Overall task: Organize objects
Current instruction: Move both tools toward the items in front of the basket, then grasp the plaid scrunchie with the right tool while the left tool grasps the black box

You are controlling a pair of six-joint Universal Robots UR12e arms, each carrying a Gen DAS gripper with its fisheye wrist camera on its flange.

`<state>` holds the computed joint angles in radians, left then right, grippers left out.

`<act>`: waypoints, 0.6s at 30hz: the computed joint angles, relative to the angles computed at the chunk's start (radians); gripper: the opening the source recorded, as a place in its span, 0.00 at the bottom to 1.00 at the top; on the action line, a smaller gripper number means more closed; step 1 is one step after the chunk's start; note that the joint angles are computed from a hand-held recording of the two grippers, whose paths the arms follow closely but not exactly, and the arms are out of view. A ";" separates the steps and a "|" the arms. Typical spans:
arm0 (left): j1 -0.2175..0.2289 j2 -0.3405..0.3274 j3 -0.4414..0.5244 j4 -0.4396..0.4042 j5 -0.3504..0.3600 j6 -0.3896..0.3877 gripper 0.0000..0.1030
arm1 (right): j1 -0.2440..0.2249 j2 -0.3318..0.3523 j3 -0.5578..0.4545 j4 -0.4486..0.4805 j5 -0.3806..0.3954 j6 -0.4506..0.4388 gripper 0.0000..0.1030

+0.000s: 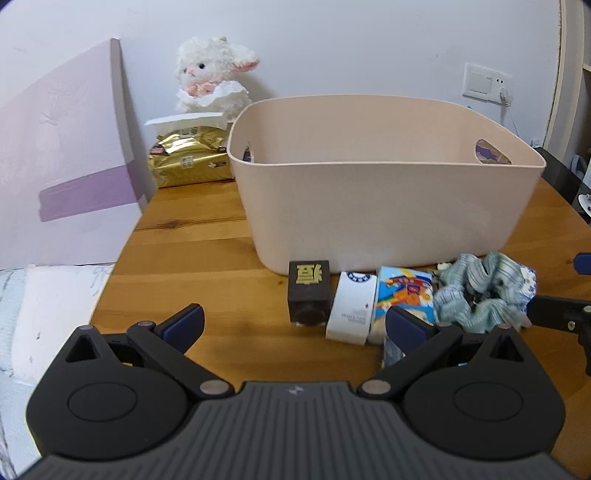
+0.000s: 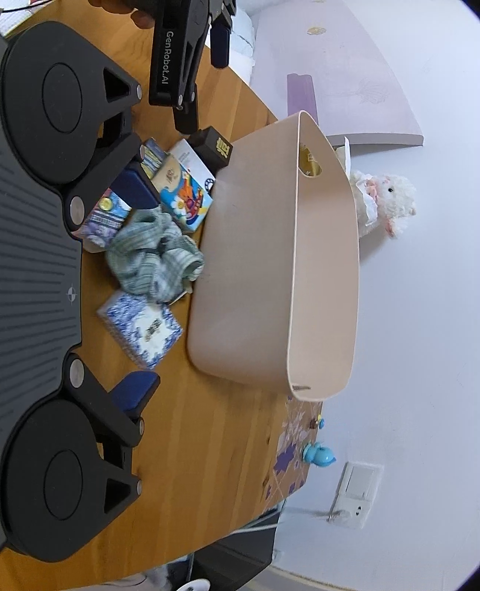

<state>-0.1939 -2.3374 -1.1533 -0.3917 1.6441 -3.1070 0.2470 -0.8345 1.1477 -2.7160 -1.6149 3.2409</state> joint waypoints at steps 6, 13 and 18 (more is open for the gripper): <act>0.009 -0.039 0.050 -0.030 -0.013 -0.021 1.00 | -0.002 0.047 -0.073 0.046 0.000 -0.027 0.84; 0.009 -0.075 0.093 -0.035 0.014 -0.032 0.87 | 0.002 0.086 -0.132 0.117 0.001 -0.036 0.57; 0.015 -0.085 0.113 -0.060 -0.003 -0.044 0.71 | 0.000 0.091 -0.139 0.125 0.027 -0.038 0.32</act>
